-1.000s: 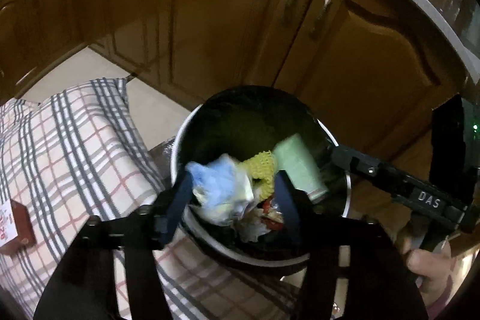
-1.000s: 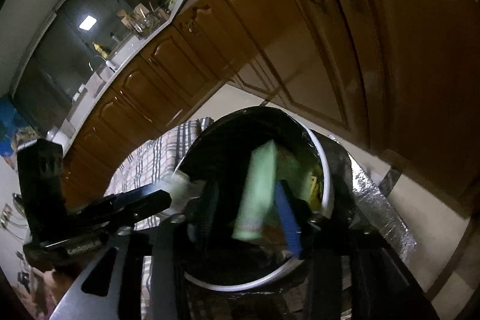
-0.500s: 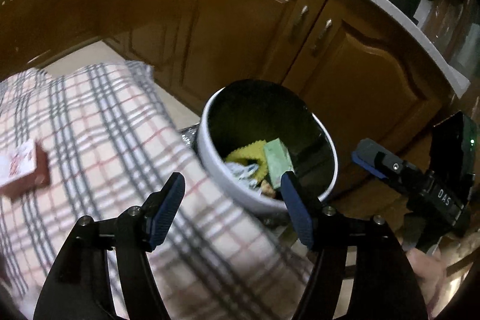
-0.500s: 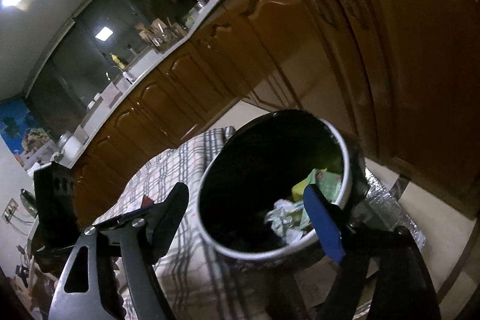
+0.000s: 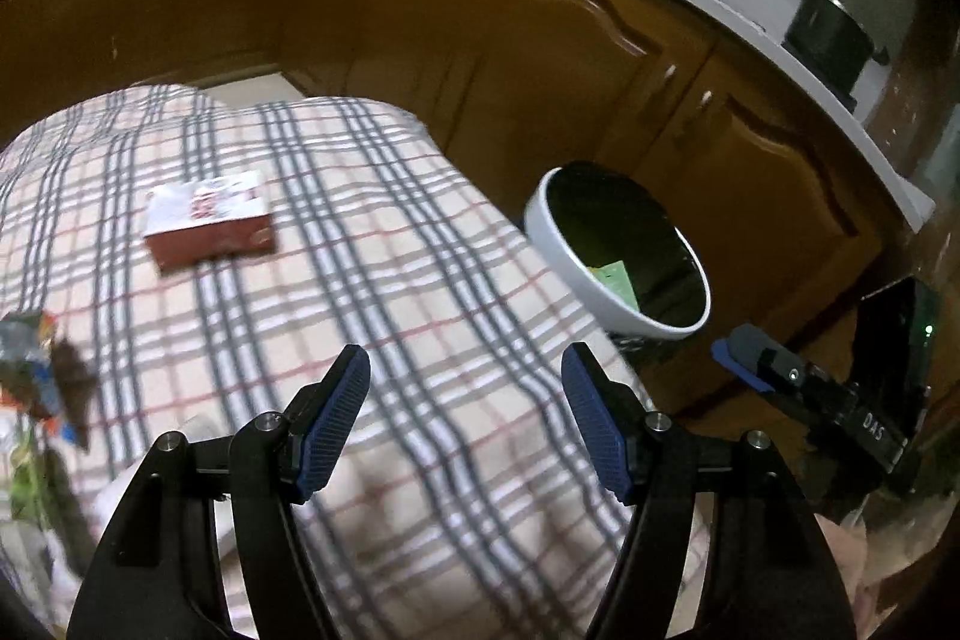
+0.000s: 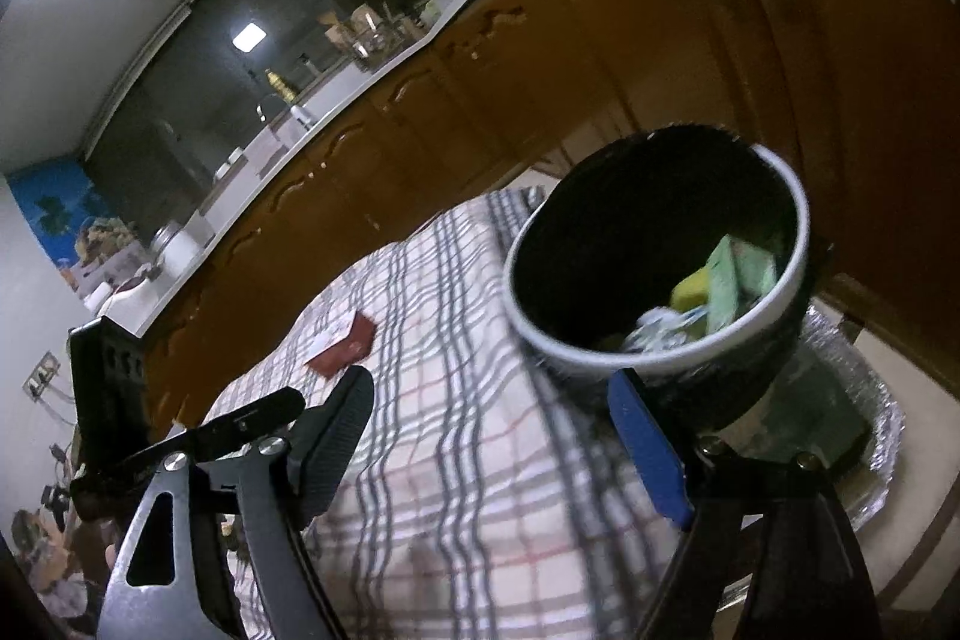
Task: Collect trash
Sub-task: 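Grasp the green drink pouch with the left tool while the right tool grasps the white foam block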
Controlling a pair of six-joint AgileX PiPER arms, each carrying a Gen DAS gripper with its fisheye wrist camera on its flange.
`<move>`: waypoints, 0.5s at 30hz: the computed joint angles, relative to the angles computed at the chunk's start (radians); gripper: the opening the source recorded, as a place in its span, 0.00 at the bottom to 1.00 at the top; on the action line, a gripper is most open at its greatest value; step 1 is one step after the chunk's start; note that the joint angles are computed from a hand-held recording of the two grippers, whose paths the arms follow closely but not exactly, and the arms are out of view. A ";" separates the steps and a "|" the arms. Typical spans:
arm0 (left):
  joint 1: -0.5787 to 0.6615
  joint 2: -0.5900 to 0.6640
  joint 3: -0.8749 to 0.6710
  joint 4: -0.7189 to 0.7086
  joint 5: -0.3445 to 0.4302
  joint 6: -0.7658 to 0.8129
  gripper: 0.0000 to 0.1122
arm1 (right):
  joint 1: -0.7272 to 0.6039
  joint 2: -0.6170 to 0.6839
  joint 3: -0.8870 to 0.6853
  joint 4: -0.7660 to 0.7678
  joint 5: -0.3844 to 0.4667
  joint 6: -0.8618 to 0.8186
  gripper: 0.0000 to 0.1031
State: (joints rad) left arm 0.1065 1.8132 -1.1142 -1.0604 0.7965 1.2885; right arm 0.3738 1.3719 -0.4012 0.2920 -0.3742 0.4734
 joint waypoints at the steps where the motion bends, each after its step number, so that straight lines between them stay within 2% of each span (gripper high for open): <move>1: 0.013 -0.002 0.004 -0.002 0.001 0.006 0.60 | 0.020 0.004 -0.002 0.033 -0.004 -0.023 0.82; 7: 0.127 -0.016 0.023 -0.010 0.054 0.054 0.60 | 0.145 0.032 -0.031 0.213 -0.023 -0.169 0.83; 15: 0.281 -0.037 0.018 0.000 0.133 0.074 0.60 | 0.245 0.109 -0.122 0.297 0.001 -0.271 0.83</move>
